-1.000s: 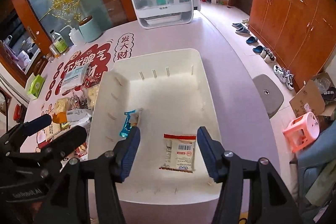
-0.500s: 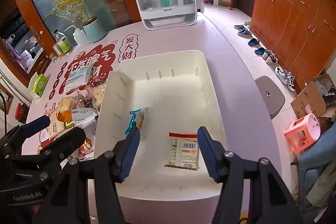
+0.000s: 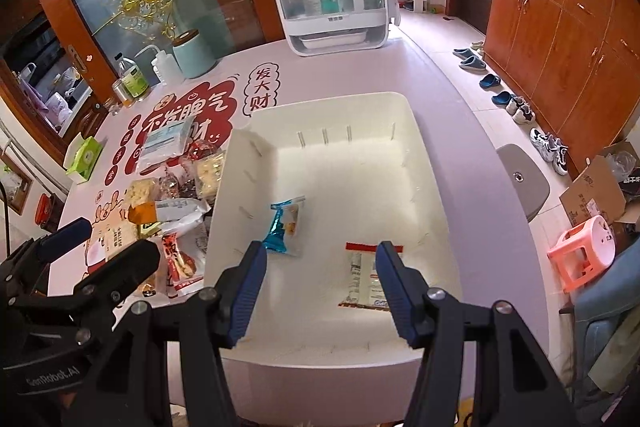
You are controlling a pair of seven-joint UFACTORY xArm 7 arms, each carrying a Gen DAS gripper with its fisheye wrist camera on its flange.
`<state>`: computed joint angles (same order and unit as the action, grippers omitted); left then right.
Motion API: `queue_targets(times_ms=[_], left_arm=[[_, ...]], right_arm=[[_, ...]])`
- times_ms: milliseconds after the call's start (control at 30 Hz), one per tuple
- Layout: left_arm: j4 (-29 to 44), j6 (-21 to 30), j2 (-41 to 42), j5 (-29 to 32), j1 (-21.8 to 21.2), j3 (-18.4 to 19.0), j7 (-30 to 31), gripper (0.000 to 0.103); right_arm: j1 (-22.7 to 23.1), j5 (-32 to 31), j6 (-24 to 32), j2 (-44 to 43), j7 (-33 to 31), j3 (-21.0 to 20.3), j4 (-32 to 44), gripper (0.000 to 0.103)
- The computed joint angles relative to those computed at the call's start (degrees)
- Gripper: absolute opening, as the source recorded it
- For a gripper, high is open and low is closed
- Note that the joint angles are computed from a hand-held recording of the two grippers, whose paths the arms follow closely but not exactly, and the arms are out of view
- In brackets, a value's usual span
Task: Organize snacks
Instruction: 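Withdraw both tools from the tray back toward the snack pile, then grasp the brown cracker bag with the left tool while the right tool grasps the round-cake bag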
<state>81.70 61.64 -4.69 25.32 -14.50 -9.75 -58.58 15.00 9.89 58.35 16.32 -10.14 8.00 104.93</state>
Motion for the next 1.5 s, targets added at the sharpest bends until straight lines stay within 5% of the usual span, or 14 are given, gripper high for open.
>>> queue_targets(times_ms=[500, 700, 800, 1000, 1167, 1500], left_arm=[[-16.1, -1.0, -21.3, 2.4, 8.8, 0.2, 7.2, 0.101], [-21.3, -2.7, -31.5, 2.8, 15.2, 3.6, 14.0, 0.101], [-23.5, -5.3, -35.0, 3.6, 18.4, 5.6, 17.4, 0.101], [-25.9, -6.9, -36.9, 0.4, 21.5, 9.6, 27.2, 0.101], [-29.1, -7.8, -35.2, -7.3, 19.8, 16.1, 39.6, 0.101], [-36.3, -11.4, -27.3, -20.7, 16.9, 24.8, 63.7, 0.101]], right_arm=[[6.7, -1.9, -6.6, -4.8, 7.8, 2.6, -5.9, 0.057], [11.3, -8.5, -10.3, -5.4, 14.3, 3.3, -5.7, 0.058], [13.2, -11.1, -11.1, -5.2, 17.6, 3.5, -5.3, 0.068], [16.5, -15.7, -10.3, -3.4, 24.0, 3.6, -3.6, 0.082], [18.9, -16.7, -9.6, -0.5, 26.5, 4.0, -3.1, 0.097], [23.4, -18.7, -8.2, 7.2, 27.2, 3.9, -3.1, 0.102]])
